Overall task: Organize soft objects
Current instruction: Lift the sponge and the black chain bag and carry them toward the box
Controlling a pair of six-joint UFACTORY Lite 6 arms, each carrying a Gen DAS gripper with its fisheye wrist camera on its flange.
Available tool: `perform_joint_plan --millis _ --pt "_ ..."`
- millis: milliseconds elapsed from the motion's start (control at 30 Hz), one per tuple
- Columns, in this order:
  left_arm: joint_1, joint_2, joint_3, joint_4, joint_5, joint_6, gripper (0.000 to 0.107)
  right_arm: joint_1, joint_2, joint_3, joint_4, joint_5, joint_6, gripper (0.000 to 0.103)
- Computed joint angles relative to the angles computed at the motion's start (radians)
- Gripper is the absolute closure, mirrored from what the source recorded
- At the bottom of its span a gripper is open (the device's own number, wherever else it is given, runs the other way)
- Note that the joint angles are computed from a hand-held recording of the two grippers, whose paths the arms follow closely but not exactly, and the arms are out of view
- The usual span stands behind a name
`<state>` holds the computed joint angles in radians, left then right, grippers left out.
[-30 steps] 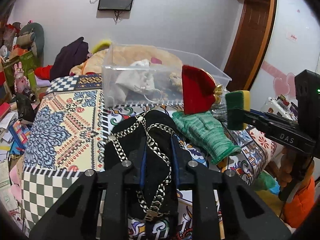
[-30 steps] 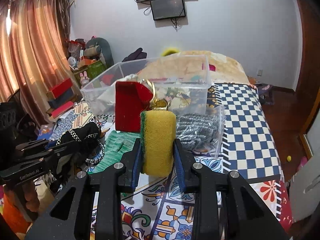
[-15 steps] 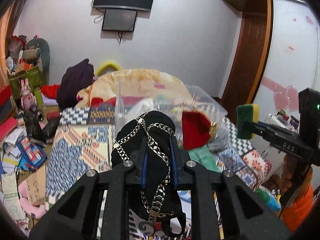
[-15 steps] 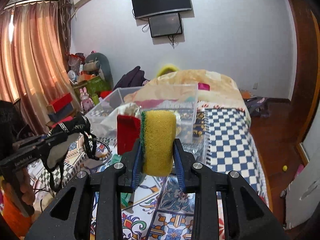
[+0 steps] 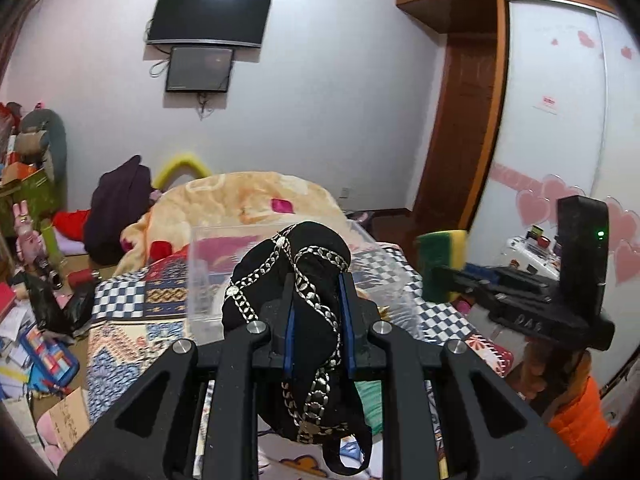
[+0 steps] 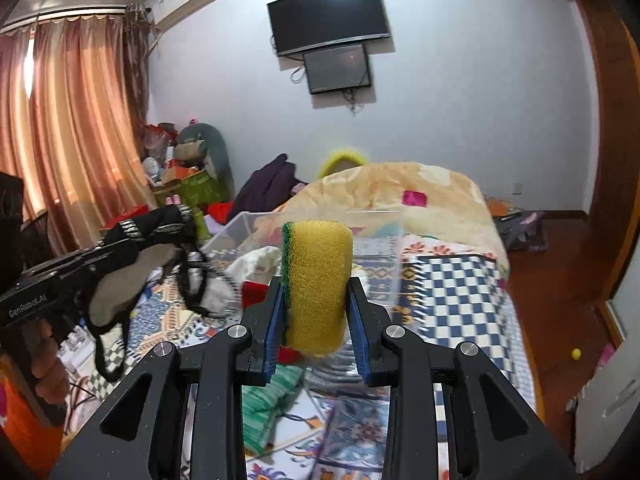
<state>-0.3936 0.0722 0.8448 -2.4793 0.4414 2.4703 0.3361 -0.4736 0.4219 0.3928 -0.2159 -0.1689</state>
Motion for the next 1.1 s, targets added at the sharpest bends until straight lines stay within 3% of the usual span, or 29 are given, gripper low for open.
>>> perform_joint_plan --millis 100,333,467,600,833,933,1100 --pt "-0.024 0.030 0.035 0.078 0.003 -0.066 0.089 0.035 0.063 0.033 -0.061 -0.018 0.064 0.076" --pt "-0.059 0.031 0.003 0.054 0.004 -0.028 0.089 0.111 0.224 0.062 -0.185 -0.076 0.190 0.076" --pt "-0.025 0.018 -0.011 0.113 0.016 -0.095 0.089 0.064 0.382 0.108 -0.452 -0.104 0.460 0.076" --pt "0.016 -0.010 -0.025 0.158 0.028 -0.138 0.089 0.046 0.467 0.136 -0.504 -0.117 0.517 0.076" --pt "0.065 -0.036 -0.008 0.158 0.012 -0.159 0.089 0.051 0.388 0.099 -0.476 -0.092 0.491 0.076" --pt "0.066 -0.013 0.030 0.076 -0.021 -0.078 0.089 0.033 0.316 0.083 -0.519 -0.069 0.516 0.076" --pt "0.052 0.050 0.123 -0.025 -0.068 0.008 0.089 0.034 0.174 0.050 -0.408 -0.029 0.393 0.076"
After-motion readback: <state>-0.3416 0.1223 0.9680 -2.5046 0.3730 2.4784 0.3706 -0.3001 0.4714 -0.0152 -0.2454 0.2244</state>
